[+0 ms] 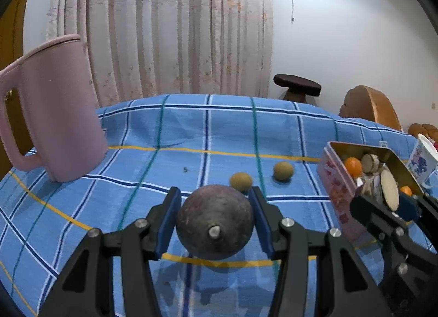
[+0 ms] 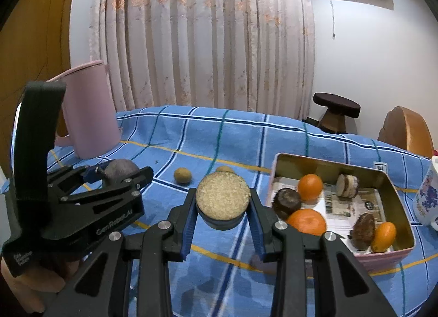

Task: Organize fruits
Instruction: 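Lift the sugarcane slice and purple fruit toward the tin with both tools, then lower both held fruits into the tin and open both tools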

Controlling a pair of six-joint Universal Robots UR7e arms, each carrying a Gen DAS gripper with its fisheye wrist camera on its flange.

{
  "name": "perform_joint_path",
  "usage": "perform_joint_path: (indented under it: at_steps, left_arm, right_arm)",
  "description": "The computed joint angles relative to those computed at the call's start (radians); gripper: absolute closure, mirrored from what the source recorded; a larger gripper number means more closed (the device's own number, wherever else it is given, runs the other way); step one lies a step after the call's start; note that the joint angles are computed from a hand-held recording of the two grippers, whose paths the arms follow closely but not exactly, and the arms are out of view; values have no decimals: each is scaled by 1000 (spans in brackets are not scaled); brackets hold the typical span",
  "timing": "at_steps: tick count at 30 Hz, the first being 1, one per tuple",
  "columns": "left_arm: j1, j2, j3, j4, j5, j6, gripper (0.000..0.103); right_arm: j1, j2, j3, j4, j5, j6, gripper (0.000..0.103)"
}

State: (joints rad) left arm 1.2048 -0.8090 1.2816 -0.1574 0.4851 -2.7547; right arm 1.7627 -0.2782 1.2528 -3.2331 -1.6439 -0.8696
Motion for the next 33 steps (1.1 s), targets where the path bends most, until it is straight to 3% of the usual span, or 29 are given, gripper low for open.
perform_joint_path:
  at_steps: [10, 17, 26, 33]
  left_arm:
    - [-14, 39, -33, 1, 19, 4, 50]
    - [-30, 24, 4, -94, 68, 63, 50]
    - [-48, 112, -122, 5, 133, 64, 50]
    - [-58, 243, -327, 182, 175, 9, 50]
  right_arm:
    - [-26, -23, -14, -20, 8, 14, 66]
    - [-43, -40, -29, -69, 10, 28, 66]
    - [-72, -42, -96, -124, -34, 63, 66]
    - [-94, -40, -154, -138, -68, 94, 66]
